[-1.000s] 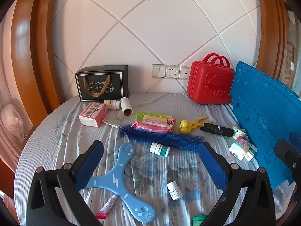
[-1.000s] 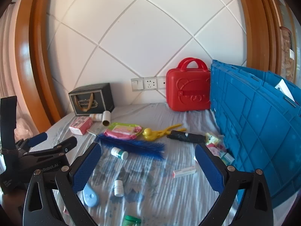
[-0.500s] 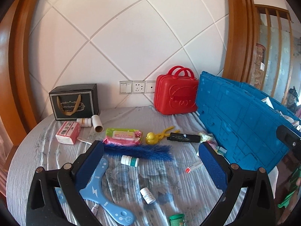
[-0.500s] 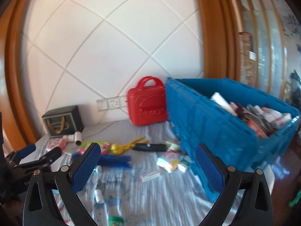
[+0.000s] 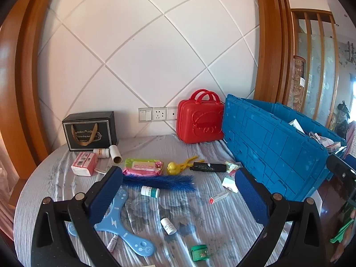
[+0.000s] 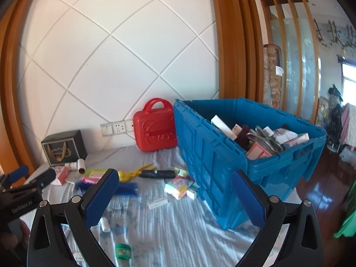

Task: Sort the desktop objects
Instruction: 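Withdraw both tools from the crate and move toward the medicine items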

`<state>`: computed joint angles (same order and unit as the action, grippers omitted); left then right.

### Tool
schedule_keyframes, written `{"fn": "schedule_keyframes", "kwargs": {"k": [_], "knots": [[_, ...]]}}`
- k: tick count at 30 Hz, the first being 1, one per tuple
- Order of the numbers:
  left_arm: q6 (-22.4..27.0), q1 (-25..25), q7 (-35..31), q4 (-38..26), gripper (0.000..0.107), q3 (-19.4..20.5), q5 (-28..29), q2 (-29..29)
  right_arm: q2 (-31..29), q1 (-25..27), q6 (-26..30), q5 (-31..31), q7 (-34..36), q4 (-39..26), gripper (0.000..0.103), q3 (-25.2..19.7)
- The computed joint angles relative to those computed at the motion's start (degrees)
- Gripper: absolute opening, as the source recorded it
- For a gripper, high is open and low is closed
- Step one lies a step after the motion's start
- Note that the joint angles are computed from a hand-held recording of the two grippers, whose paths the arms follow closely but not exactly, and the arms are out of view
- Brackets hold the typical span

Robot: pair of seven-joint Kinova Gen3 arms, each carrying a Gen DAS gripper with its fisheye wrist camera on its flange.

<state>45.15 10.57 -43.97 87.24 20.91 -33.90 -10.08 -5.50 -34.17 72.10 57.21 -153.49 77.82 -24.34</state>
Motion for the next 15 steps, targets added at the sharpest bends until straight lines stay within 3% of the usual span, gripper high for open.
{"fn": "schedule_keyframes", "kwargs": {"k": [2, 5, 15], "knots": [[0.6, 0.8, 0.6, -0.4, 0.102, -0.3, 0.0, -0.4, -1.1, 0.1, -0.3, -0.9, 0.7, 0.4, 0.102, 0.2], [2.8, -0.9, 3.5, 0.1, 0.103, 2.8, -2.8, -0.8, -2.4, 1.0, -1.0, -1.0, 0.8, 2.1, 0.102, -0.8], [7.0, 1.6, 4.8, 0.4, 0.102, 2.9, -4.7, 0.4, -3.7, 5.1, -6.4, -6.1, 2.0, 5.0, 0.102, -2.0]]}}
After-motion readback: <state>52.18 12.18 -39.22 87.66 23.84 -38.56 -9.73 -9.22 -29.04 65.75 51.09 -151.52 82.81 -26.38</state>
